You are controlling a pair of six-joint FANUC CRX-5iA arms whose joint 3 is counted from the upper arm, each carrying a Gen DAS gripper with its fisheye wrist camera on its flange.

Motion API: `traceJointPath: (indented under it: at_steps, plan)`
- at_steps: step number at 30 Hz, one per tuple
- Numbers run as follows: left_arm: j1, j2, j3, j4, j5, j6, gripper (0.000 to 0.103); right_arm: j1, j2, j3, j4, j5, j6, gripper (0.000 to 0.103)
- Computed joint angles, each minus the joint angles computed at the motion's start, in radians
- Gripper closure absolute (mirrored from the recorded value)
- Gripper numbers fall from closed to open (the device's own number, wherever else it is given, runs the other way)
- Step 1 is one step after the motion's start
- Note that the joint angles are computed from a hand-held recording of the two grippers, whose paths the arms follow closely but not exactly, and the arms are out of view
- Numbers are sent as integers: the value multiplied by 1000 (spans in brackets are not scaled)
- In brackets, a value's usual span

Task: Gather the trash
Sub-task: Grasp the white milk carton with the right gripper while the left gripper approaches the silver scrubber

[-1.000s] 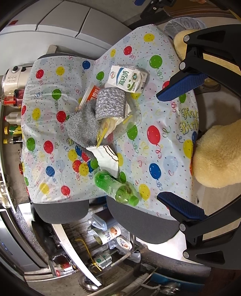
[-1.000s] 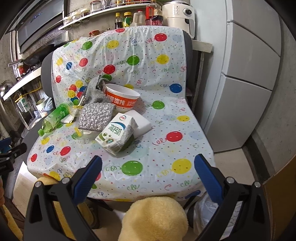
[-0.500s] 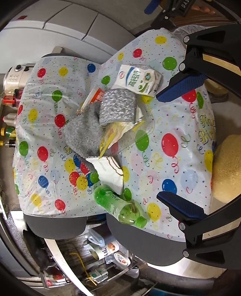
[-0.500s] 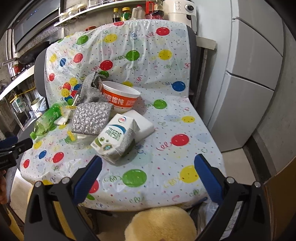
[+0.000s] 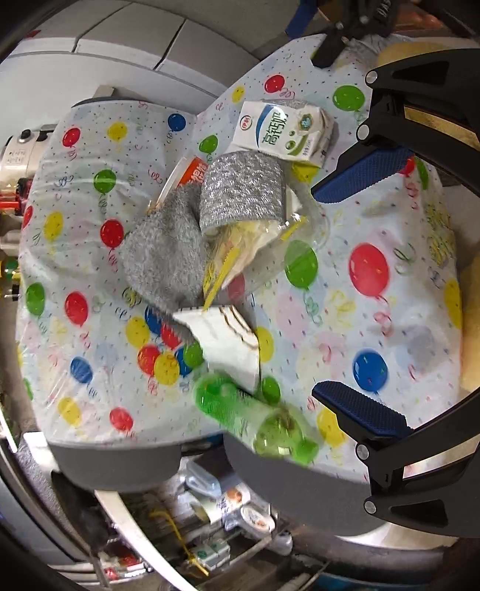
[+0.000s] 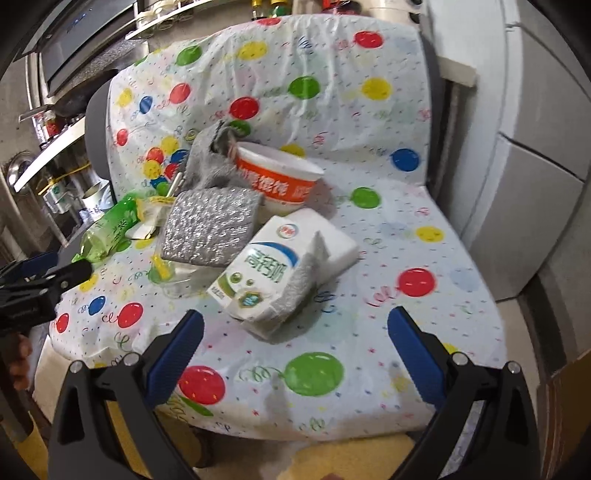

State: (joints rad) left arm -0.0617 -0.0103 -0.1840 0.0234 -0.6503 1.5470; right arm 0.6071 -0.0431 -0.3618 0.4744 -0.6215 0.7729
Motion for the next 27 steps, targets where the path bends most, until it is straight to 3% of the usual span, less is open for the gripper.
traceJointPath:
  at_steps: [2,3,7,11,13,16,18,21,23,26,27]
  plan:
    - [11,35,-14,131,17,-129,8,-15,41,48,-78,-17,46,6]
    - [8,50,-7,145,18,-143,8,-25,56,70,-121,-21,65,6]
    - [-9,91,41,119,3,-98,8,-90,110,164,-362,-14,214,29]
    - [0,98,20,212,17,-185,8,-143,154,236,-547,-23,333,39]
    - [-6,101,27,192,22,-182,8,-155,164,247,-584,-17,353,39]
    - [-15,117,51,151,10,-149,9,-207,207,319,-750,-60,456,39]
    - [-25,129,73,114,-1,-125,11,-252,236,364,-874,-94,515,42]
    - [-31,136,82,112,-7,-127,12,-288,265,398,-962,-121,544,49]
    - [-31,137,91,105,-17,-111,12,-306,256,398,-1010,-117,568,68]
    - [-31,130,86,127,-6,-130,15,-315,228,383,-1041,-104,606,80]
    - [-34,131,93,120,-10,-128,27,-325,220,383,-1068,-105,635,81]
